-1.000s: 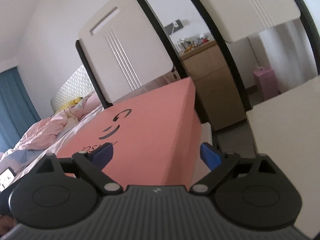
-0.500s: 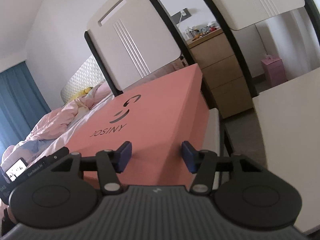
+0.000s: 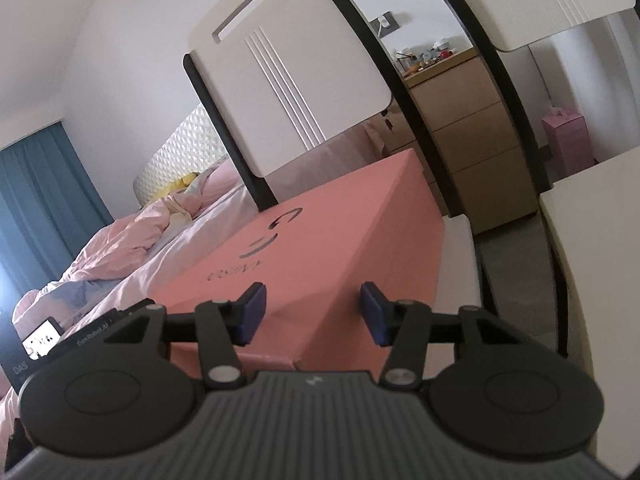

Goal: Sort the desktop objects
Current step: 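Press the lid down over the box rim with both tools, then open both tools and pull them back from the lid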

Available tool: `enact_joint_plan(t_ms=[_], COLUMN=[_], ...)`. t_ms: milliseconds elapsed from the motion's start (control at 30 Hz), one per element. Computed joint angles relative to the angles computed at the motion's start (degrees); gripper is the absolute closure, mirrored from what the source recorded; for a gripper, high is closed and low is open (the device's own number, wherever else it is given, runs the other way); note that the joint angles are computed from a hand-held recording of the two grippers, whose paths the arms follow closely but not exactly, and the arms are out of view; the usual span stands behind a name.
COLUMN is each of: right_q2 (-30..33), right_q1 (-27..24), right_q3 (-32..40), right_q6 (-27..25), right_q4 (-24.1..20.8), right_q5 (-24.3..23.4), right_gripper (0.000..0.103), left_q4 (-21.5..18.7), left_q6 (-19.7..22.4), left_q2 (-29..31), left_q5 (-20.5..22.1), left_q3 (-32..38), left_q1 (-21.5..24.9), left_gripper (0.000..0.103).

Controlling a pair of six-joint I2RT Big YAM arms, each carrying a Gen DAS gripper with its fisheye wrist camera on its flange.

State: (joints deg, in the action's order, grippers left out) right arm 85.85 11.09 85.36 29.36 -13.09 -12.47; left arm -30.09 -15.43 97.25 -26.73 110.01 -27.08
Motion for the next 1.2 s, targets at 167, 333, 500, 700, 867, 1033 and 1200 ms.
enact_joint_plan(t_ms=[167,333,500,700,867,1033,1200], right_q2=[0.42,0.49,-0.05,-1.34,-1.89,-2.05,-2.44], right_q1=[0.45,0.25,-0.11,-0.51,-0.77,-0.11,0.96], right_q3=[0.71,0.90,0.44,-0.92,-1.60,-1.95,-2.57], right_q6=[-1.42,-2.45,-3.39,-3.82,-4.56,-4.56,-5.98], right_q4=[-0.65,-1.64,-1.95,-2.10,-1.99,-1.48,-0.80], right_q5=[1.60,1.29,1.12,1.61,0.98,3.05,5.99], right_gripper=[0.050,0.052,0.054,0.054,0.054,0.054,0.054], left_q4=[-1.55,-2.53,-2.67,-1.47,-1.73,-2.41,-2.71], left_q6=[0.88,1.49,2.04,3.18,3.31,5.19,7.29], left_q2=[0.31,0.63,0.70,0.41,0.85,1.79,2.96], left_q5=[-0.24,0.46,2.29,3.73,4.42,5.38,5.66], left_q3=[0.69,1.24,1.22,0.22,0.78,2.25,3.86], left_q1=[-0.23,-0.10,-0.02,-0.42,-0.21,0.02,0.10], left_gripper=[0.013,0.013,0.013,0.012,0.012,0.011,0.010])
